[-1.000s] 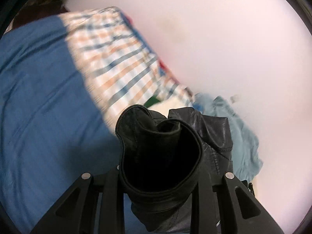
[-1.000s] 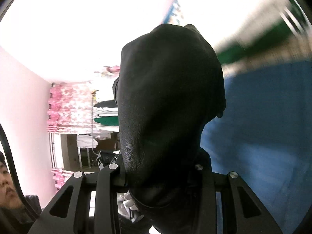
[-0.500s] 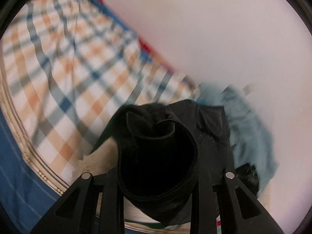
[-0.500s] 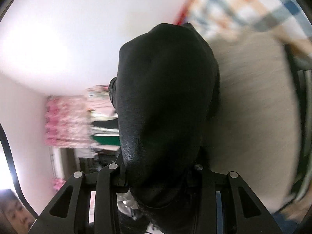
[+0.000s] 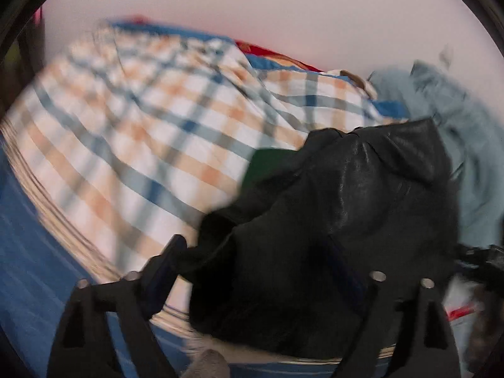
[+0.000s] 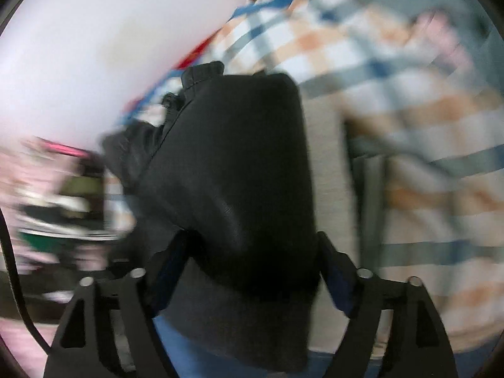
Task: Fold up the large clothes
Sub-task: 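Carry the folded jacket with both grippers onto the white and green stack, then open both grippers and release the jacket on the stack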
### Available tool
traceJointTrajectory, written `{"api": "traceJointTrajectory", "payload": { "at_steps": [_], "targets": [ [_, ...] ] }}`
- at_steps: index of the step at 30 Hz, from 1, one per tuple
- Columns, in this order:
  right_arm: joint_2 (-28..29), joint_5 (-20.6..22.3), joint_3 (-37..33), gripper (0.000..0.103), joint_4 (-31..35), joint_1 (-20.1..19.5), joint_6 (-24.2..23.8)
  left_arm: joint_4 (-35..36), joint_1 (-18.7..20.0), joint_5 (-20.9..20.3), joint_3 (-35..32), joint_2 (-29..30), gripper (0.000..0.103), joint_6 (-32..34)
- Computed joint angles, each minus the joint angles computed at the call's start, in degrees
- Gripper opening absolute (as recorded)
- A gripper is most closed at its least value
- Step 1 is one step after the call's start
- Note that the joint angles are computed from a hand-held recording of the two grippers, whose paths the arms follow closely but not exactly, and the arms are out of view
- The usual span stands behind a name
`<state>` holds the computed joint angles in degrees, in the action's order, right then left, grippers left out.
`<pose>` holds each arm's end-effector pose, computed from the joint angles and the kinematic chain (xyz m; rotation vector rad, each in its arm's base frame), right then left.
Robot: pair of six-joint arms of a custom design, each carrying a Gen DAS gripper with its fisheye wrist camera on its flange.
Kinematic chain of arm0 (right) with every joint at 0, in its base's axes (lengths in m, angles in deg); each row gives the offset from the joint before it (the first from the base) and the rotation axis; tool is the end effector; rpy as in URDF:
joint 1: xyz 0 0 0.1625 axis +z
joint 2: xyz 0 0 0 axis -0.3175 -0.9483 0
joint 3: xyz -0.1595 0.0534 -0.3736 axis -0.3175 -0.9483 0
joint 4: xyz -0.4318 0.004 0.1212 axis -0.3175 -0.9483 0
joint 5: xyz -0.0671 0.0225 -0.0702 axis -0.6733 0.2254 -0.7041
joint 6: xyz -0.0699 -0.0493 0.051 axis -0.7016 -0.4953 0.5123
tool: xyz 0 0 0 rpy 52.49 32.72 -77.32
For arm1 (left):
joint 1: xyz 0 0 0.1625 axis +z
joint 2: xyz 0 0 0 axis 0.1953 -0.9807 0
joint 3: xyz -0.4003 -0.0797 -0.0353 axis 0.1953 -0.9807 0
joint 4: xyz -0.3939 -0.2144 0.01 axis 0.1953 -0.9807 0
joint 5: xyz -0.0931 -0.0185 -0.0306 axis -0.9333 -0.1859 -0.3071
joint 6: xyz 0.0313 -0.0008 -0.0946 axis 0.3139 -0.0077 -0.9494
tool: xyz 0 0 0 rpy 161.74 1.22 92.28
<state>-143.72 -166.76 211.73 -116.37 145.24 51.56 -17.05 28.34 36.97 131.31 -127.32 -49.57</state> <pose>0.3393 -0.3165 0.1484 -0.2791 -2.7173 0.5645 -0.1057 -0.3452 0.4053 0.2371 2.5100 -0.6015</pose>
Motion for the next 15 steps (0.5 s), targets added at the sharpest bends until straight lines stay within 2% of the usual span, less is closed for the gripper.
{"api": "traceJointTrajectory", "payload": {
  "at_steps": [2,4,5,6,8,9,15],
  "targets": [
    [3.5,-8.5,-4.7,0.087,12.0,5.6,8.4,7.4,-4.1,3.0,-1.3,0.1,0.092,-3.0],
    [5.3,-12.3,-8.6,0.090,24.0,8.5,15.3,15.6,-7.9,5.7,-2.7,0.2,0.102,-7.0],
    [7.5,-13.9,-11.0,0.090,30.0,10.7,18.8,20.0,-10.3,6.0,-3.5,0.1,0.102,-9.5],
    [7.3,-14.4,-11.7,0.090,36.0,12.2,21.9,23.0,-11.8,6.2,-4.1,0.0,0.102,-11.0],
    [11.6,-14.2,-17.8,0.090,48.0,15.3,28.6,30.1,-15.9,5.3,-6.0,-0.2,0.102,-15.9],
    [11.2,-13.5,-18.9,0.090,53.1,17.0,31.7,33.7,-18.7,3.9,-7.3,-0.7,0.102,-18.4],
    [15.0,-8.2,-29.1,0.091,69.4,27.7,46.1,49.2,-31.2,-2.2,-15.5,0.1,0.103,-31.4]
  ]
}}
